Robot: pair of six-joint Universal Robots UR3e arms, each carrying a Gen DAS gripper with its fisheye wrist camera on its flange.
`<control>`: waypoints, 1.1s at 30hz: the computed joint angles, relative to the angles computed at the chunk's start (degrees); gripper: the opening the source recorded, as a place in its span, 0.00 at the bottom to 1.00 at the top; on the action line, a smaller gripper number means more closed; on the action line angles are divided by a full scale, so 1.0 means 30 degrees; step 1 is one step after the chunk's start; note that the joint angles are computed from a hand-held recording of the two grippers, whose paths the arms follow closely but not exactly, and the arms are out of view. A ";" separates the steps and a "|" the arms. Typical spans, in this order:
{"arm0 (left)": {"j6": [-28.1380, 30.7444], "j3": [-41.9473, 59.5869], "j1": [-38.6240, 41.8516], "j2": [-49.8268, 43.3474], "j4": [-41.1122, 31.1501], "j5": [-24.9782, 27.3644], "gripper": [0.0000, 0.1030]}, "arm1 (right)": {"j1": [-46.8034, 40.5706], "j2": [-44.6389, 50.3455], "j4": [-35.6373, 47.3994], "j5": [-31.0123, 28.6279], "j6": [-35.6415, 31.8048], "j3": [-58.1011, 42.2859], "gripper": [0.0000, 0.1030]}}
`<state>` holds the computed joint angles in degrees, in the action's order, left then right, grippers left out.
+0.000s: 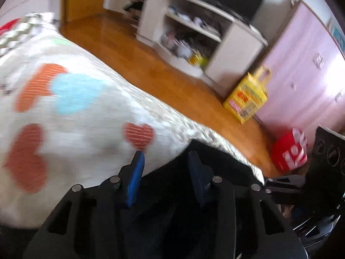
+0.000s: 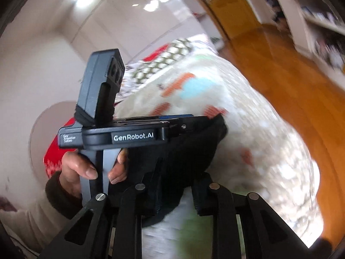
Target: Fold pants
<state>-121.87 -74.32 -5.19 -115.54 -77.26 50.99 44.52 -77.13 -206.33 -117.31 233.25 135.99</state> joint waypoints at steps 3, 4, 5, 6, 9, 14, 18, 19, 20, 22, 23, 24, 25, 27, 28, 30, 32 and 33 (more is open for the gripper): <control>0.1155 0.1271 0.2950 0.1094 -0.3534 -0.1552 0.53 | 0.0337 0.0283 0.2558 0.0431 -0.2551 -0.3781 0.22; 0.1243 0.1567 0.3950 0.1381 -0.4335 -0.1882 0.67 | 0.0407 0.0838 0.3236 0.0720 -0.3242 -0.5170 0.22; 0.1702 0.1865 0.5454 0.1764 -0.5489 -0.2409 0.75 | 0.0408 0.1699 0.3891 0.1344 -0.4015 -0.6854 0.22; 0.2207 0.2169 0.6439 0.1824 -0.6316 -0.2734 0.76 | 0.0371 0.2657 0.4382 0.2068 -0.4578 -0.8363 0.22; 0.2144 0.1840 0.9098 0.2231 -0.6751 -0.2927 0.80 | 0.0239 0.5790 0.6033 0.4172 -0.5530 -1.2629 0.22; 0.1574 0.0287 1.1853 0.2191 -0.5825 -0.1641 0.80 | -0.0517 1.0577 1.0841 0.8550 -0.5225 -1.9052 0.40; 0.1602 -0.1081 1.2876 0.2211 -0.5308 -0.0850 0.80 | -0.0625 0.8123 0.6769 0.8839 -0.5469 -1.4894 0.58; 0.1784 -0.1722 1.2935 0.2495 -0.5230 -0.0757 0.80 | -0.0444 0.7270 0.6384 0.7718 -0.5428 -1.3837 0.61; 0.1989 -0.2328 1.3020 0.2773 -0.5107 -0.0641 0.80 | -0.0245 0.6524 0.6528 0.6421 -0.5338 -1.3061 0.65; 0.2242 -0.3402 1.2932 0.3328 -0.4802 -0.0446 0.80 | -0.0195 0.5480 0.7333 0.4673 -0.4860 -1.1864 0.65; 0.2275 -0.4095 1.2774 0.3680 -0.4448 -0.0385 0.80 | -0.0405 0.5188 0.7561 0.4486 -0.4489 -1.1285 0.62; 0.2068 -0.4949 1.2526 0.4109 -0.3751 -0.0289 0.80 | -0.0678 0.5150 0.7951 0.4434 -0.4047 -1.0964 0.59; 0.1778 -0.5621 1.2227 0.4394 -0.3013 -0.0134 0.80 | -0.0900 0.5275 0.8233 0.4330 -0.3829 -1.0858 0.57; 0.1375 -0.6993 1.1597 0.4963 -0.1674 0.0147 0.80 | -0.1096 0.5645 0.8993 0.3873 -0.3336 -1.0808 0.49; 0.1180 -0.7886 1.1239 0.5329 -0.0767 0.0256 0.80 | -0.1268 0.5806 0.8803 0.4057 -0.3289 -1.0657 0.49; 0.0741 -0.9572 1.0654 0.5967 0.1667 0.0547 0.80 | -0.1401 0.6296 0.8589 0.4480 -0.3127 -1.0897 0.49; 0.0623 -1.1141 1.0400 0.6797 0.3745 0.0727 0.52 | -0.1266 0.6148 0.8799 0.4339 -0.3320 -1.0973 0.49; 0.0434 -1.1283 1.0275 0.6895 0.4222 0.0977 0.41 | -0.1042 0.5957 0.8790 0.4120 -0.3366 -1.0784 0.49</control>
<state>-120.57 -108.17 25.63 -94.85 -64.59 53.92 41.40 -59.26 -179.96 -104.95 223.16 103.63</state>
